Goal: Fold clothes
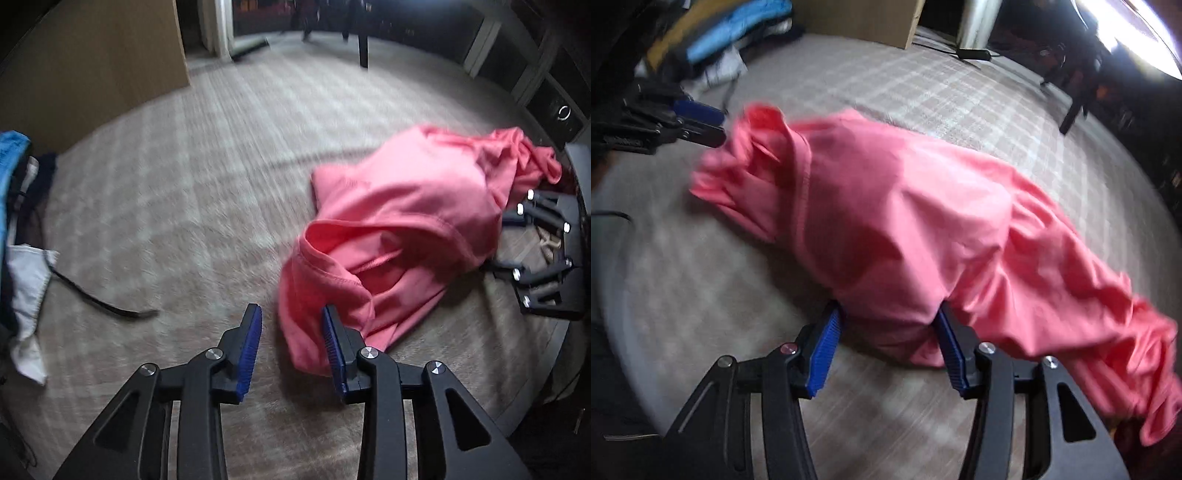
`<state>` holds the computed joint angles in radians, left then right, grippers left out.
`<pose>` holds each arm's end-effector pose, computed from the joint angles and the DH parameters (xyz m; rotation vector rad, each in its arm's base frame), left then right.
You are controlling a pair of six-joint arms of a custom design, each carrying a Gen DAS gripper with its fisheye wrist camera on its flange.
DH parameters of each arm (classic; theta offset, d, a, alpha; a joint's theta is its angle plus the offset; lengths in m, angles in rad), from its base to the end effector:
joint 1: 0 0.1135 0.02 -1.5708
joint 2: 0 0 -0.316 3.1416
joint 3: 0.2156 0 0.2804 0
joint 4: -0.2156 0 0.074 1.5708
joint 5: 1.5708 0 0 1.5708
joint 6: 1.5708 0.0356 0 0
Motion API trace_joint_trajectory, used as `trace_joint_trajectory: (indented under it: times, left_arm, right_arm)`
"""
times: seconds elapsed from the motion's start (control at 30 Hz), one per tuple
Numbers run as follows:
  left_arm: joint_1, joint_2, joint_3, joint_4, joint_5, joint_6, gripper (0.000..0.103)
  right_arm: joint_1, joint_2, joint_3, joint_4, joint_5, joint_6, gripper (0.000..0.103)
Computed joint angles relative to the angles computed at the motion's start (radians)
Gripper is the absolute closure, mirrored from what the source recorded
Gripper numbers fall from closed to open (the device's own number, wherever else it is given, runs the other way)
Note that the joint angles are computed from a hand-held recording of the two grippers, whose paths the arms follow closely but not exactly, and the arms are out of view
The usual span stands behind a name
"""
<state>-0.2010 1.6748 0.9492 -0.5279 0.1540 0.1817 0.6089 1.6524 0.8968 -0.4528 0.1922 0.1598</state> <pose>0.3238 -0.0716 0.1872 0.5701 2.7598 -0.2218 0.2704 0.1802 0.1824 -0.5618 2.6765 -0.0565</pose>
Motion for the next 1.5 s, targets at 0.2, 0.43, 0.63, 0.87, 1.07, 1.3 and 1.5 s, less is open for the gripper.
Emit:
trace_joint_trajectory:
  times: [0.2,0.43,0.63,0.87,1.07,1.3,1.5]
  left_arm:
    - [-0.014,0.031,-0.006,0.016,0.034,0.009,0.081]
    - [0.012,-0.121,-0.081,0.012,0.104,-0.029,0.065]
    - [-0.121,-0.017,-0.101,0.120,-0.002,-0.081,0.072]
    - [-0.020,-0.106,-0.025,0.109,0.149,-0.133,0.099]
    - [0.095,-0.284,0.145,0.007,0.306,-0.120,0.100]
    - [0.134,-0.427,0.357,-0.085,0.371,-0.062,0.100]
    - [0.188,-0.575,0.493,-0.164,0.398,-0.019,0.100]
  right_arm:
    - [-0.125,-0.098,-0.033,0.019,-0.124,0.050,0.092]
    - [-0.188,-0.224,-0.048,-0.006,-0.143,0.063,0.094]
    - [-0.192,-0.173,-0.052,0.040,-0.134,0.039,0.094]
    - [-0.276,-0.313,-0.053,0.054,-0.139,0.023,0.096]
    - [-0.295,-0.544,0.097,-0.055,-0.039,0.003,0.096]
    - [-0.065,-0.670,0.408,-0.214,0.286,-0.064,0.097]
    - [0.403,-0.666,0.605,-0.252,0.786,-0.151,0.099]
